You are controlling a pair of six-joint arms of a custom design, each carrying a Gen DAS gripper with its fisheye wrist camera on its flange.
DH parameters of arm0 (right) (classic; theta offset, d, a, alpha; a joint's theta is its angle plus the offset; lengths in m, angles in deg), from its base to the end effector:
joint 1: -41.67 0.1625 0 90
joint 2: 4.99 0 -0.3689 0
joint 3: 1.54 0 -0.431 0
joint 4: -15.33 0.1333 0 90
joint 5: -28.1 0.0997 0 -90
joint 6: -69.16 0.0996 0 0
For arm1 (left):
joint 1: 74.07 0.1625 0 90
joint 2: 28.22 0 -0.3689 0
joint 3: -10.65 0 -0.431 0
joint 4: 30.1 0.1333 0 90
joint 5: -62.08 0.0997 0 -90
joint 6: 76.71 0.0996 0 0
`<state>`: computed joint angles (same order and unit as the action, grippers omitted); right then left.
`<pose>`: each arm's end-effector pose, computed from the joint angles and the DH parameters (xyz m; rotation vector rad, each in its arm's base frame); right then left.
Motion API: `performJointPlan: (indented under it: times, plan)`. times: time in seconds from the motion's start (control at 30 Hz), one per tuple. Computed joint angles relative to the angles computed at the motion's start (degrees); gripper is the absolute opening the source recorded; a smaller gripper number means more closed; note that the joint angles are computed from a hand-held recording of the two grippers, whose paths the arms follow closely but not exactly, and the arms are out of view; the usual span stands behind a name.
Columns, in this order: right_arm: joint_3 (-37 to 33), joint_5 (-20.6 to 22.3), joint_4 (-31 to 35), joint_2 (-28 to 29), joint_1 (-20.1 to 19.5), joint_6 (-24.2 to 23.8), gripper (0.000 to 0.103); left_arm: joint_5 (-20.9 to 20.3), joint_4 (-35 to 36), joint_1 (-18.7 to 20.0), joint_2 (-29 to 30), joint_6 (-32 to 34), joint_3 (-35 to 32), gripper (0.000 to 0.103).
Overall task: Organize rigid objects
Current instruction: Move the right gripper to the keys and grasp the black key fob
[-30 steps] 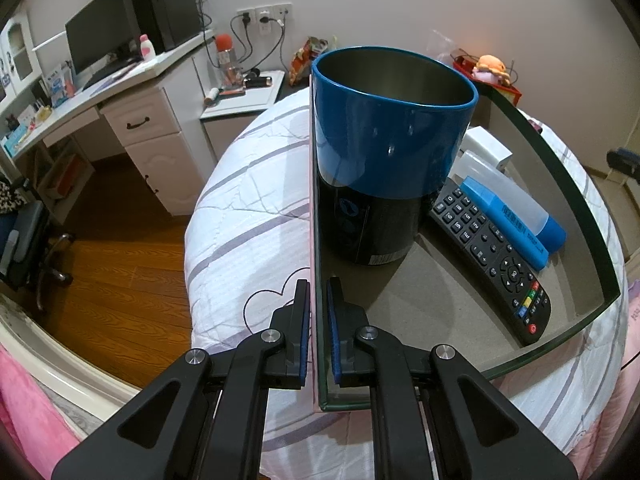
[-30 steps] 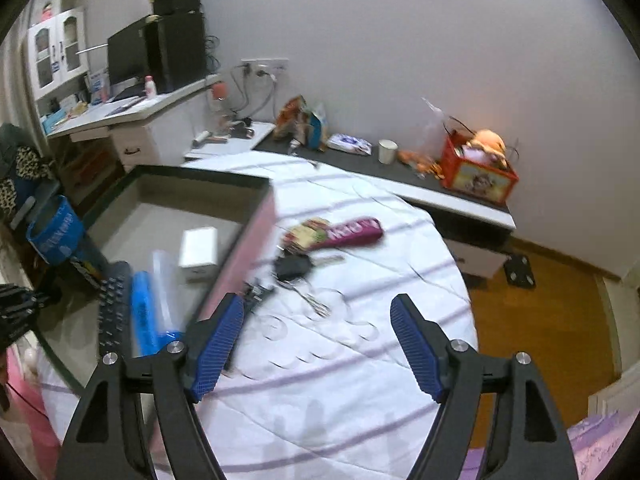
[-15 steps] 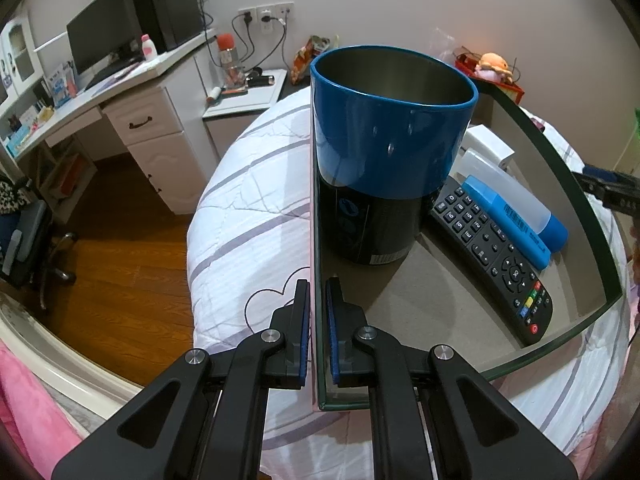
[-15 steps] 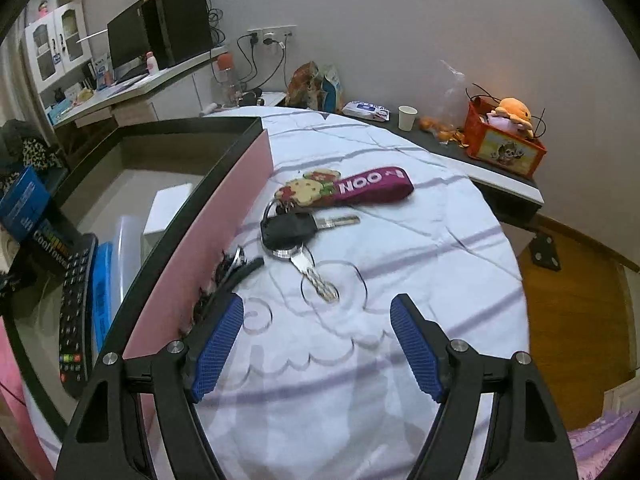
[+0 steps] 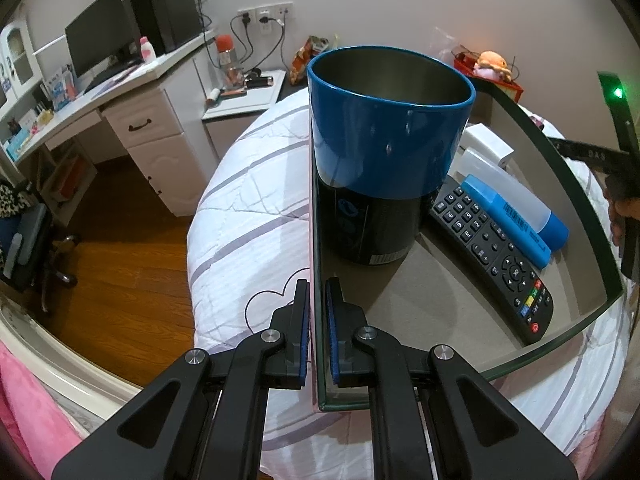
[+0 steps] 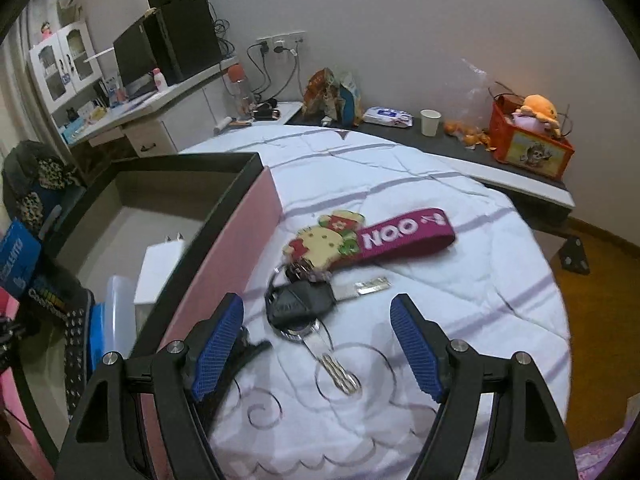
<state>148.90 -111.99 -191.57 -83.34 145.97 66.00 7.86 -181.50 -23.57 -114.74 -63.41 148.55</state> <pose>0.1349 -0.2987 0.1386 -0.0836 -2.2015 0.9858 -0.1090 -0.4333 0.1318 1.0662 2.3097 -0.4032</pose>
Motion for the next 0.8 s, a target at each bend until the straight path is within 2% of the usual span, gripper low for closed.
performJointPlan:
  times: [0.17,0.37,0.47,0.53,0.57,0.6,0.67,0.8]
  plan:
    - [-1.15,3.25,-1.57,1.26,-2.12,-1.46,0.078,0.13,-0.02,-0.04,0.15,0.48,-0.11,0.007]
    - [0.06,7.75,-3.02,-0.60,-5.37,-1.74,0.077,0.24,0.00,-0.18,0.09,0.54,0.02,0.007]
    - [0.36,4.76,-1.28,-0.88,-5.68,-0.76,0.073,0.37,-0.18,-0.28,0.18,0.48,0.08,0.007]
    - [0.65,3.84,-1.19,-1.15,-5.31,-0.99,0.066,0.68,-0.26,-0.40,0.32,0.33,0.12,0.007]
    - [0.22,1.19,-0.59,-0.53,-4.34,-0.53,0.058,0.95,-0.37,-0.57,0.49,0.23,0.16,0.007]
    - [-0.03,-0.43,-0.36,-0.17,-3.82,-0.35,0.055,1.18,-0.41,-0.67,0.59,0.13,0.18,0.007]
    - [0.75,-0.88,0.37,-1.36,-3.63,0.09,0.055,1.45,-0.40,-0.85,0.64,0.01,0.23,0.007]
    - [0.82,-6.21,2.23,-1.44,-1.51,1.78,0.055,1.23,-0.43,-0.95,0.63,-0.29,0.32,0.007]
